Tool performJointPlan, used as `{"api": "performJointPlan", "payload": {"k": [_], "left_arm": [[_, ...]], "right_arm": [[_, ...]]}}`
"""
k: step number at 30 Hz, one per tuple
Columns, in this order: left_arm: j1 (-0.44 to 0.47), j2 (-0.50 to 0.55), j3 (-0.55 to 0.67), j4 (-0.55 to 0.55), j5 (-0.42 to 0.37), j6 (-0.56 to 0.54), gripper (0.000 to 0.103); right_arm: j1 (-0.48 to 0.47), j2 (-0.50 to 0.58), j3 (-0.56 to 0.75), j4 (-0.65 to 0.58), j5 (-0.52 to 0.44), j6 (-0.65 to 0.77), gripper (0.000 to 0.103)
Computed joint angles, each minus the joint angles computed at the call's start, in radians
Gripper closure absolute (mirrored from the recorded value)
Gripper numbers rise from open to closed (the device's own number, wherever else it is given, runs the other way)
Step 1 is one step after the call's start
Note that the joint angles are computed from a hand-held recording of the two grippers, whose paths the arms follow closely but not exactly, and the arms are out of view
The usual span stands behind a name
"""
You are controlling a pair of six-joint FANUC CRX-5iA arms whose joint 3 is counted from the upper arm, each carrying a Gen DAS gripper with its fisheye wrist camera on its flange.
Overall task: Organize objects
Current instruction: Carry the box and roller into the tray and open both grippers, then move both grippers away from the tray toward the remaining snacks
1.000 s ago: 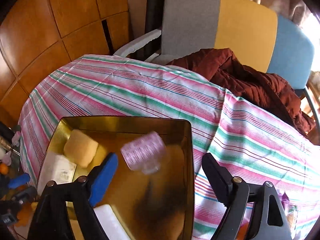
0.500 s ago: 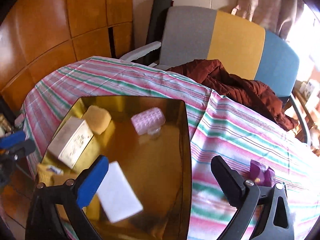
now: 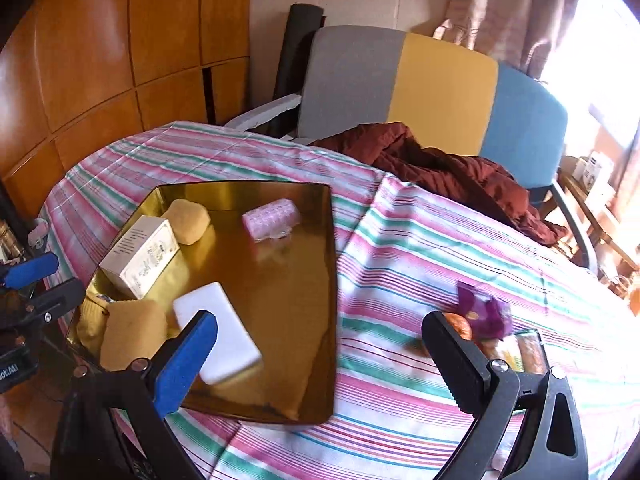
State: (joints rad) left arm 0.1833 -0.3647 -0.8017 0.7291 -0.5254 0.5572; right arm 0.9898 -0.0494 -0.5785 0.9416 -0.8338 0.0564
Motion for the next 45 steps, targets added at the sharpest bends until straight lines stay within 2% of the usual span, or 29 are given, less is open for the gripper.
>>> {"api": "performJointPlan", "payload": {"k": [13, 18, 23, 31, 34, 35, 38, 45], "left_arm": [[-0.086, 0.027, 0.024, -0.042, -0.033, -0.016, 0.042], [-0.119, 0.054, 0.042, -0.063, -0.050, -0.006, 0.042], [-0.141, 0.095, 0.065, -0.028, -0.098, -0.023, 0.042], [-0.234, 0.184, 0.154, -0.083, -0.140, 0.049, 0.042], [-0.288, 0.224, 0.198, -0.132, -0.135, 0.090, 0.042], [-0.305, 0.240, 0.215, -0.151, -0.135, 0.113, 0.042], [-0.349, 0.295, 0.263, -0.170, -0.146, 0.135, 0.042], [-0.447, 0.406, 0.366, -0.214, -0.144, 0.204, 0.042]], "right_arm": [[-0.055, -0.103, -0.085, -0.003, -0.103, -0.026, 0.000], [-0.107, -0.137, -0.109, -0.008, -0.127, -0.018, 0.000], [-0.192, -0.167, -0.140, 0.000, -0.133, -0.017, 0.000], [-0.374, -0.204, -0.224, 0.015, -0.097, -0.103, 0.000], [-0.435, -0.221, -0.245, -0.070, -0.039, -0.125, 0.000], [-0.448, -0.218, -0.236, -0.104, -0.039, -0.113, 0.000], [-0.466, -0.242, -0.255, -0.091, -0.021, -0.143, 0.000], [-0.475, -0.256, -0.251, -0.143, 0.018, -0.112, 0.000]]}}
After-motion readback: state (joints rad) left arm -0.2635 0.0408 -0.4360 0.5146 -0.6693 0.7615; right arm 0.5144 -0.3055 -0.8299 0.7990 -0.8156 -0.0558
